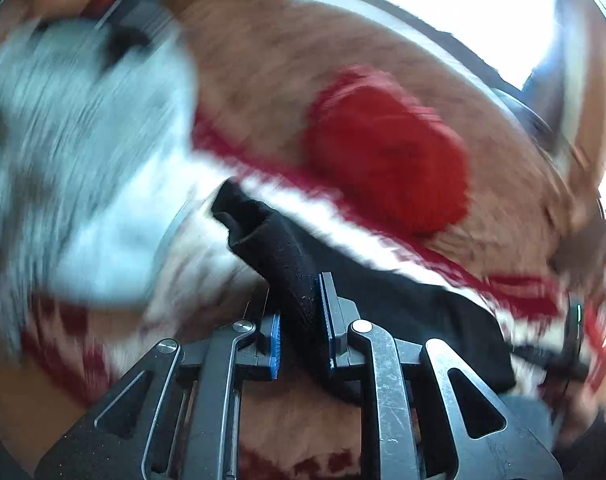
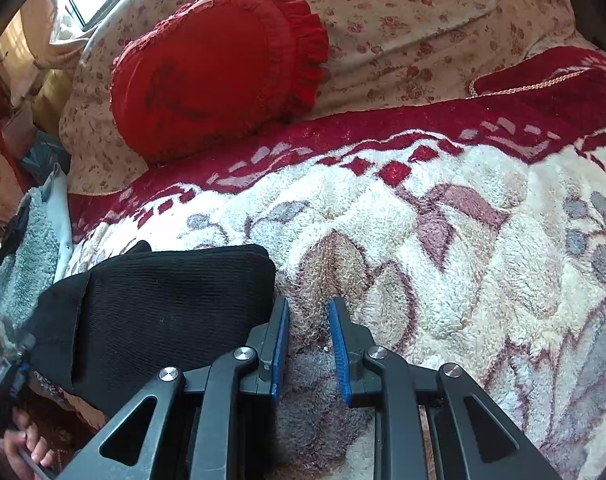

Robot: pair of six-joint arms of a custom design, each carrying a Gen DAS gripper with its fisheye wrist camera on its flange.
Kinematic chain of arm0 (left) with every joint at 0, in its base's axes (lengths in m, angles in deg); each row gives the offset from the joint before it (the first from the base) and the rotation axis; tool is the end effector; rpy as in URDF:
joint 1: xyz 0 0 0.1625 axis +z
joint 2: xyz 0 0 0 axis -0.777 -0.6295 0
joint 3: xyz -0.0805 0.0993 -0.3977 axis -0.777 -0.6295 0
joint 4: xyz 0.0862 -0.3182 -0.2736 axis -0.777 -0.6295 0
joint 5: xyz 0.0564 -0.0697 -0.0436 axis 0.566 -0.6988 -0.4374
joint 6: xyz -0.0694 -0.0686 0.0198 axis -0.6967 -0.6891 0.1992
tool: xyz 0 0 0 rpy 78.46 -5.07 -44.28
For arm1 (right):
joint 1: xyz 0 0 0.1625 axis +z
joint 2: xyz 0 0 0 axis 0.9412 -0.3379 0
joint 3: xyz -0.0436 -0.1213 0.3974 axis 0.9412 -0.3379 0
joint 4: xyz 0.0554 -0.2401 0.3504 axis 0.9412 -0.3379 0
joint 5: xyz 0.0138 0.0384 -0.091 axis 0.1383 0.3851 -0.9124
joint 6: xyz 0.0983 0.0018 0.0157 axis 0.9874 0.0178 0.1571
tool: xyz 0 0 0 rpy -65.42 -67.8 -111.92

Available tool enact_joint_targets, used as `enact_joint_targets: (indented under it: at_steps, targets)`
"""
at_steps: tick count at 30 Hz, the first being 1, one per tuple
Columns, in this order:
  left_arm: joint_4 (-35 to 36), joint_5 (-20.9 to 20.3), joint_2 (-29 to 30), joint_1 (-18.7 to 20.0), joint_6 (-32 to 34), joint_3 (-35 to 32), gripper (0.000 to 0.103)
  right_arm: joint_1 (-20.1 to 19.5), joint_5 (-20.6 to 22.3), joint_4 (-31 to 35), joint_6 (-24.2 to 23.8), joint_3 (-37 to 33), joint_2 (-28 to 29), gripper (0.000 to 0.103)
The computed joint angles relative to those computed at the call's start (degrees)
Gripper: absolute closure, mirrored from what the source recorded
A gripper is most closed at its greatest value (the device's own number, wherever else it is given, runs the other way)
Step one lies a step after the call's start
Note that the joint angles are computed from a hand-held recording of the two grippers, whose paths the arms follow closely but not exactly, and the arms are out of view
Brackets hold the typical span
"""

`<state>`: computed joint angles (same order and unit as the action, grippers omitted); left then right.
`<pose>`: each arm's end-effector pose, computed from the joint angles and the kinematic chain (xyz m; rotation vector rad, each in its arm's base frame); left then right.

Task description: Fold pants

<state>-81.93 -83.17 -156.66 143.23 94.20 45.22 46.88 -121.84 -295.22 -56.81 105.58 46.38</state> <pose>0.1444 -0.5397 0.3842 0.8726 2.7042 -1.0074 0.2625 -0.3977 -0.0654 -0.3873 -2.2982 1.1018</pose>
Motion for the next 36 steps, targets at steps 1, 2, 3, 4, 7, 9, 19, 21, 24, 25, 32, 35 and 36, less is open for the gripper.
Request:
enact_joint_targets:
  at_steps: [1, 2, 3, 4, 7, 9, 19, 21, 24, 25, 32, 35, 36]
  targets:
    - [-0.3, -1.5, -1.4, -1.0, 3.7, 1.4, 0.088, 0.2, -0.1, -0.9, -0.4, 0.1, 0.0, 0.084]
    - [0.2, -3.5, -2.7, -2.0, 7.5, 2.7, 0.088, 0.5, -0.3, -2.5, -1.2, 0.1, 0.3, 0.084]
    - [1.1, -4.9, -3.7, -2.9, 10.7, 3.6, 0.088, 1.0, -0.5, -5.3, -2.8, 0.0, 0.6, 0.084]
    - [2.1, -6.2, -4.6, -3.9, 14.4, 4.6, 0.088, 1.3, -0.5, -7.6, -4.0, -0.1, 0.8, 0.084]
    - [6.8, -7.7, -6.6, -7.0, 24.0, 7.0, 0.088, 2.2, 2.0, -16.0, -9.4, -0.2, 1.7, 0.084]
    - [10.3, -7.3, -6.5, -9.5, 26.5, 7.6, 0.088, 2.6, 3.3, -16.7, -10.8, -0.3, 1.8, 0.084]
    - [20.9, 1.7, -6.9, -24.1, 30.2, 13.6, 0.094, 3.3, 1.0, -16.2, -5.9, 3.7, 0.1, 0.084]
    - [22.5, 0.6, -6.9, -23.9, 27.3, 12.6, 0.094, 3.4, 1.2, -15.0, -4.8, 4.4, -0.4, 0.084]
    - [24.7, -1.8, -6.6, -20.2, 21.3, 9.0, 0.094, 3.3, 3.7, -17.5, -6.2, 5.0, -0.3, 0.084]
    - [24.2, -1.8, -6.2, -18.6, 19.3, 7.7, 0.094, 3.1, 6.0, -20.3, -8.2, 5.1, 0.0, 0.084]
    - [8.0, 8.2, -1.2, -12.4, 8.1, 4.6, 0.093, -1.3, 30.1, -29.7, -15.1, 4.3, 1.7, 0.068]
    - [7.5, 11.0, 1.3, -11.0, 7.3, 3.5, 0.093, -5.6, 42.1, -26.3, -12.9, 3.8, 1.5, 0.066]
    - [7.4, 11.5, 1.9, -10.9, 7.3, 3.6, 0.093, -6.7, 44.8, -25.1, -12.3, 3.6, 1.4, 0.065]
